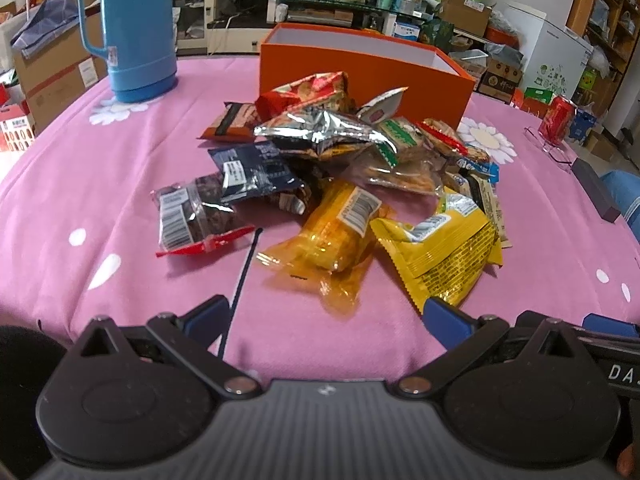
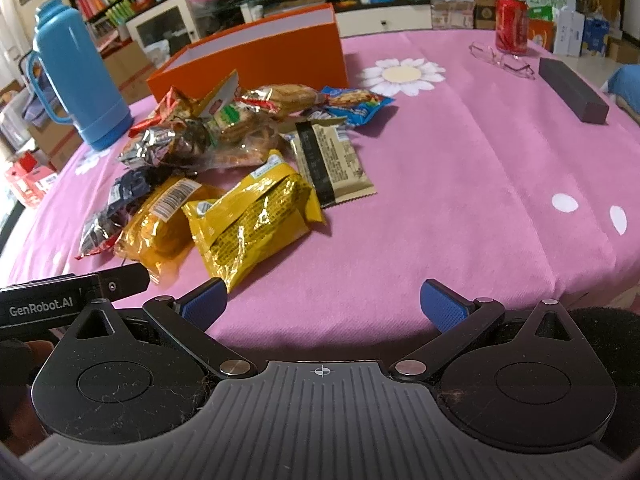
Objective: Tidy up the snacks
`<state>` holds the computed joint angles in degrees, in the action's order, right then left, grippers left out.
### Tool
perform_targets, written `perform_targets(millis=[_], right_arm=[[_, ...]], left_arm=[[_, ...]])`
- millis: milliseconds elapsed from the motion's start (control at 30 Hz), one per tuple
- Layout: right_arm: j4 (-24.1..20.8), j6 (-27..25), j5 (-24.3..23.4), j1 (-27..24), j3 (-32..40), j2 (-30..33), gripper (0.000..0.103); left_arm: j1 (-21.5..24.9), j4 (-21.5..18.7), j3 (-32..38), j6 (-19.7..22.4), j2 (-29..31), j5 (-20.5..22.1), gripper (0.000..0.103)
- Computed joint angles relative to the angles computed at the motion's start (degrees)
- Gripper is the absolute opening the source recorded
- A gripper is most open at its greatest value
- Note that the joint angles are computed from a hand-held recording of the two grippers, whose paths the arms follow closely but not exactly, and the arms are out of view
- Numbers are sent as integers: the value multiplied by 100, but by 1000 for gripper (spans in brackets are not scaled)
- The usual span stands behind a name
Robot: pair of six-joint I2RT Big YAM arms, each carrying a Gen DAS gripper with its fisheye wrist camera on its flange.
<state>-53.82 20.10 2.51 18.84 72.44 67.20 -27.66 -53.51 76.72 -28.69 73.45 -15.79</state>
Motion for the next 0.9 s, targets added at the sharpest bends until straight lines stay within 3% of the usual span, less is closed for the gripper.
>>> perform_targets(millis=[900], right_arm=[[206,-41,68,65,-154,-516,103]], left_arm=[[-319,-86,-20,-93,-362,-578,102]])
